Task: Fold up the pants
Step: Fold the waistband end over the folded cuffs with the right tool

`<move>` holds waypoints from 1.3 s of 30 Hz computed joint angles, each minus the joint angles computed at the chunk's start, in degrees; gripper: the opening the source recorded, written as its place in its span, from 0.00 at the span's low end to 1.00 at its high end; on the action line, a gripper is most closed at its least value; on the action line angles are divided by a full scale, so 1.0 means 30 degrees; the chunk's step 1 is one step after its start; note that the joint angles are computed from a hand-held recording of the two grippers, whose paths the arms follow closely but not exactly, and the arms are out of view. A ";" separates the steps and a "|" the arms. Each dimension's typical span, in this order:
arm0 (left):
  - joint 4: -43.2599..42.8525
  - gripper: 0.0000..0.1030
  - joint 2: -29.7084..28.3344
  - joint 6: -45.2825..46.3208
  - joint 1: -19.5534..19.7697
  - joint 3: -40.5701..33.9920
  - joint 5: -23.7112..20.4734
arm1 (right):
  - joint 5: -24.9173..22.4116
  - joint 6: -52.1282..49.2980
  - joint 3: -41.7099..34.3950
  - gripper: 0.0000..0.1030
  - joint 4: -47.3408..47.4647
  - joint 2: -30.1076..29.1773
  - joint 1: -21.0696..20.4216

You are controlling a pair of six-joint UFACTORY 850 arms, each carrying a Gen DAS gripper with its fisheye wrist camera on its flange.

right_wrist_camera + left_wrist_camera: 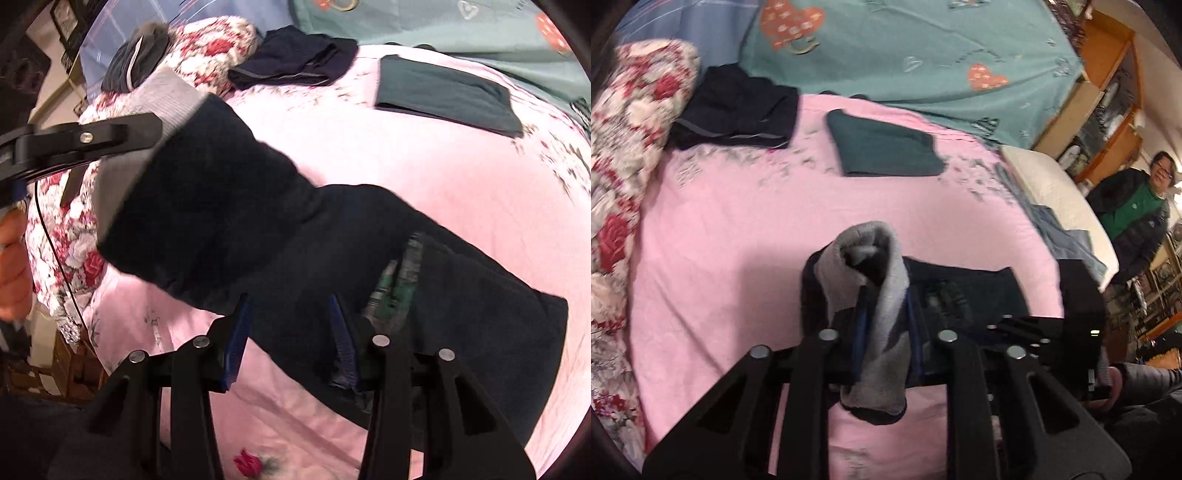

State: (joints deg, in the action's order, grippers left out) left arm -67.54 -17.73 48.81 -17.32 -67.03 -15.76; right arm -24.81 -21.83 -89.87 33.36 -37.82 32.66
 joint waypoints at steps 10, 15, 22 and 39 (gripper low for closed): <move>0.4485 0.06 -0.2735 -0.5198 -0.3342 -0.3100 -0.0098 | -0.1085 -0.5437 0.1885 0.43 0.6820 0.0736 -0.1815; 0.7194 0.06 -0.3226 -0.8414 -0.3555 -0.3842 -0.0462 | -0.1276 -0.9586 0.2850 0.41 1.1032 0.1342 -0.2231; 1.0602 0.06 -0.4629 -1.1995 -0.4604 -0.6848 -0.1012 | -0.2393 -1.6629 0.5205 0.17 1.8240 0.2965 -0.3898; 1.9485 0.63 -0.6878 -2.0811 -0.5204 -1.0789 -0.1296 | -0.2636 -1.6463 0.9488 0.26 1.8666 0.5524 -0.7296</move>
